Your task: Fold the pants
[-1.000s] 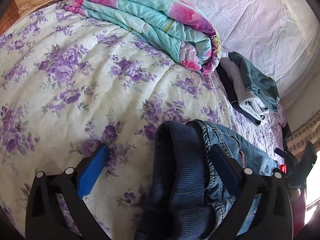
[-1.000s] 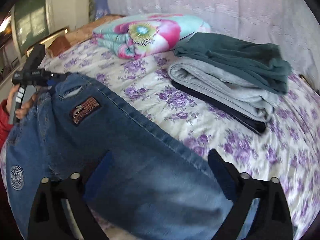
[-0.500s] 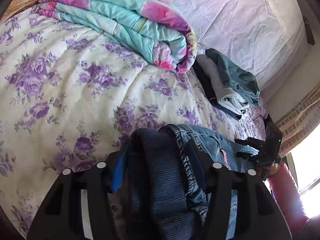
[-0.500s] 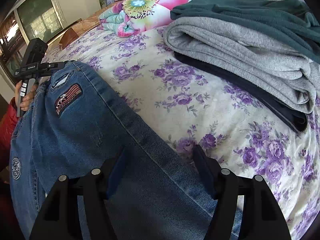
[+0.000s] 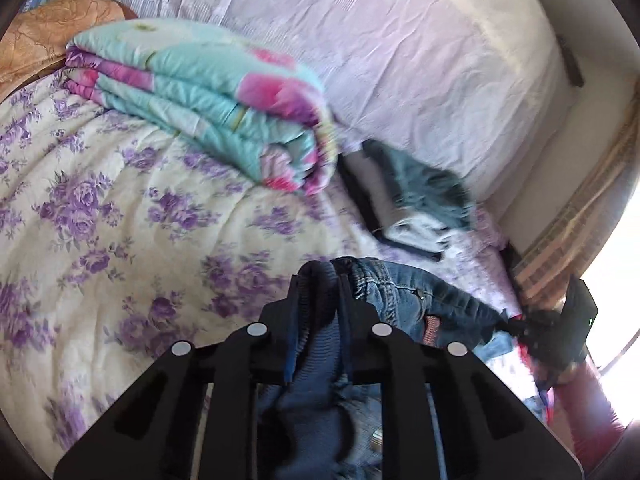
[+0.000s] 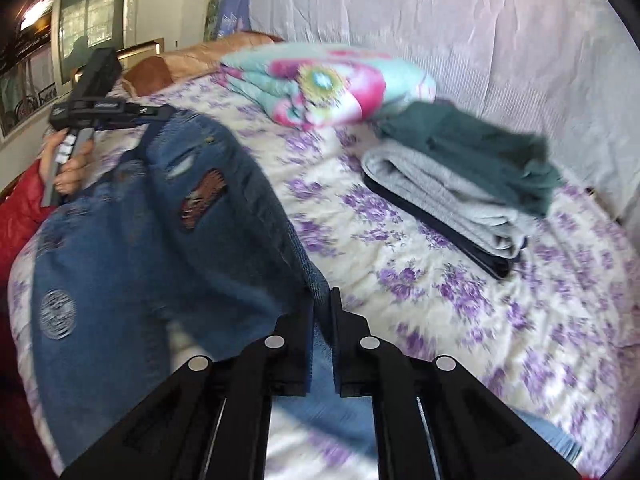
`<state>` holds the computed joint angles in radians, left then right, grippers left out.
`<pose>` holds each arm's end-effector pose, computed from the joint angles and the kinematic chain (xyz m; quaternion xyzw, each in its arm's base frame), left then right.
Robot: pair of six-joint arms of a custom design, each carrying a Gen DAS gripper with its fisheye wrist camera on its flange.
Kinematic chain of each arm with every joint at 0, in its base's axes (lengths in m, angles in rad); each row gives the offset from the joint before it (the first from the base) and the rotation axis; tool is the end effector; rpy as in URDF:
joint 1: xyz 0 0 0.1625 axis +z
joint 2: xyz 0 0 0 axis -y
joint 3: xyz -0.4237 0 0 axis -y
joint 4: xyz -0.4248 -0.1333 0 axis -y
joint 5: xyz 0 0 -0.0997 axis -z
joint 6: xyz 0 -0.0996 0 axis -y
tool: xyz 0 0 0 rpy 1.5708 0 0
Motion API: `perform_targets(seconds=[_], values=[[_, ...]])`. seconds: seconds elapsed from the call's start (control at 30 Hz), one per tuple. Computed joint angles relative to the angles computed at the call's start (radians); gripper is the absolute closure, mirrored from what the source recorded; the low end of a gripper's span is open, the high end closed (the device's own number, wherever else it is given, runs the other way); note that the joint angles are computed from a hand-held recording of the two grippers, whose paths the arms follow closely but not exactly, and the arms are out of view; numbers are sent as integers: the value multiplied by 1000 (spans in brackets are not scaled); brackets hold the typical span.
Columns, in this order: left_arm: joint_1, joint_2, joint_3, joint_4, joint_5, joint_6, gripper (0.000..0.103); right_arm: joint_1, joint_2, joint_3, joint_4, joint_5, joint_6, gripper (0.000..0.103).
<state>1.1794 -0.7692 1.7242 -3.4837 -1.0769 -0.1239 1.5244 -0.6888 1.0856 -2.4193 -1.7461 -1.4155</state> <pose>-0.0921 -0.6964 0.1415 0.0031 0.8679 -0.4874 0.0959 0.0763 -0.8559 0.2229 0.5987 -0.7645 0.1091 0.2124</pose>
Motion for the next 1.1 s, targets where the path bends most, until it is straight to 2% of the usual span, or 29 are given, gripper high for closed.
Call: perform_targets(seconds=[0.13, 0.23, 0.27, 0.3, 0.37, 0.43, 0.47, 0.5, 0.57, 0.6, 0.67, 0.7, 0.77, 0.83, 0.93, 1.1], values=[[-34, -21, 83, -124, -23, 3, 87, -23, -177, 253, -105, 87, -22, 96], [-68, -39, 169, -239, -34, 0, 87, -48, -291, 408, -143, 139, -27, 98], [-78, -46, 202, -278, -43, -12, 87, -58, -327, 456, -149, 157, -32, 103], [-89, -53, 227, -300, -39, -26, 86, -72, -367, 498, -132, 185, -28, 103], [-119, -70, 289, -322, 2, -73, 83, -94, -431, 567, -104, 219, -24, 103], [-152, -80, 336, -320, 66, -122, 80, -115, -470, 623, -82, 205, -36, 103], [-173, -82, 360, -318, 112, -157, 71, -124, -483, 651, -97, 189, -51, 103], [-184, -86, 381, -319, 128, -193, 49, -134, -490, 675, -126, 183, -70, 103], [-209, -83, 423, -356, 152, -276, 28, -145, -497, 698, -159, 200, -70, 101], [-216, -83, 436, -371, 160, -300, 25, -142, -491, 691, -153, 188, -60, 95], [-214, -86, 453, -377, 119, -358, 25, -144, -487, 714, -221, 201, -87, 43], [-208, -88, 452, -359, 98, -385, 25, -149, -494, 741, -259, 215, -124, 40], [-207, -88, 439, -312, 115, -420, 24, -145, -478, 763, -329, 207, -179, 43], [-207, -87, 414, -248, 150, -451, 24, -141, -462, 775, -380, 196, -200, 47], [-185, -79, 379, -226, 93, -466, 24, -124, -396, 740, -441, 141, -225, 59], [-153, -78, 316, -104, 76, -543, 22, -115, -313, 671, -467, 80, -226, 60]])
